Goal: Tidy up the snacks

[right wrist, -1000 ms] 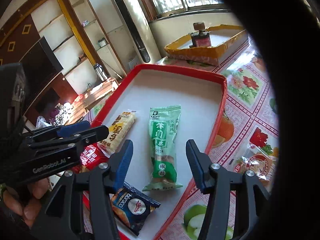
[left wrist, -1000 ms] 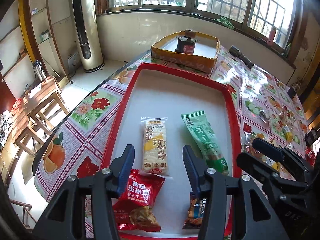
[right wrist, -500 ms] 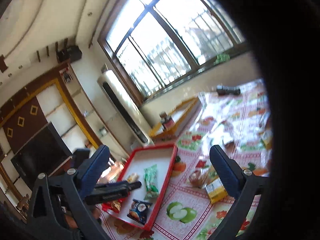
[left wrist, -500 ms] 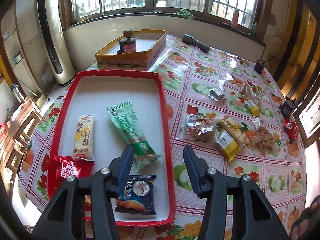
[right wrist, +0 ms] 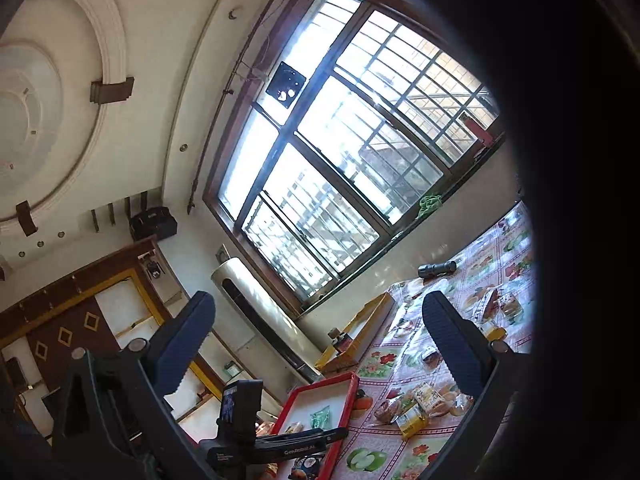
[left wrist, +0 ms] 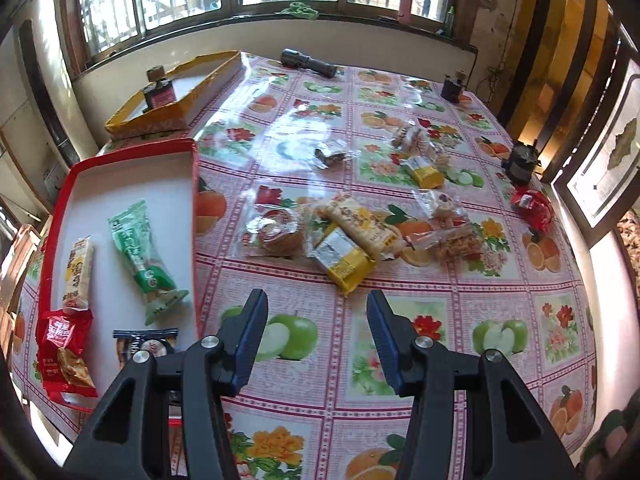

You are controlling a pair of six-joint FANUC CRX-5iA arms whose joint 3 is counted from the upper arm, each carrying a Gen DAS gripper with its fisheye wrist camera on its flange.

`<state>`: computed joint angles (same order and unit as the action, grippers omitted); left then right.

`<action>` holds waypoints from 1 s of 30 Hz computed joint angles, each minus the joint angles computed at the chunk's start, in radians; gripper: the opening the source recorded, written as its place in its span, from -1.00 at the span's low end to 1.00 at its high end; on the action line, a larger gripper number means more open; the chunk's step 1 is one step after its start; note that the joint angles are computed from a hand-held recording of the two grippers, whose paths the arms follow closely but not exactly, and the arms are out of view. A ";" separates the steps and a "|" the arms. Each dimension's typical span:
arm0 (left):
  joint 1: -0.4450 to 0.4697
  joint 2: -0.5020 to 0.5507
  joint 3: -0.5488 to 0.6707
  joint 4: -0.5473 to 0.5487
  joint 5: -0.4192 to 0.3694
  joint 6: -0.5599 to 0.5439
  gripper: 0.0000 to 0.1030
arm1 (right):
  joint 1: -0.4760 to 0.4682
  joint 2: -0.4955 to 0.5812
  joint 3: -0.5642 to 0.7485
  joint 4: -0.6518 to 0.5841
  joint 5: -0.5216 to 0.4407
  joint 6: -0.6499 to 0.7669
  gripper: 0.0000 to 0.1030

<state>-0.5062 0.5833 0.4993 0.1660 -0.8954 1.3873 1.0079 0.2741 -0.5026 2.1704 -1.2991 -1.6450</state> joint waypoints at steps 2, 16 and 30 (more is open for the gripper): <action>-0.020 -0.011 -0.021 0.047 0.010 -0.034 0.00 | -0.009 -0.006 -0.006 0.000 0.028 -0.010 1.00; -0.128 -0.097 -0.190 0.181 0.171 0.057 0.11 | 0.211 0.190 0.167 -0.427 -0.625 0.125 1.00; -0.146 -0.063 -0.159 0.179 0.074 0.055 0.11 | 0.292 0.283 0.320 -0.718 -0.894 0.190 1.00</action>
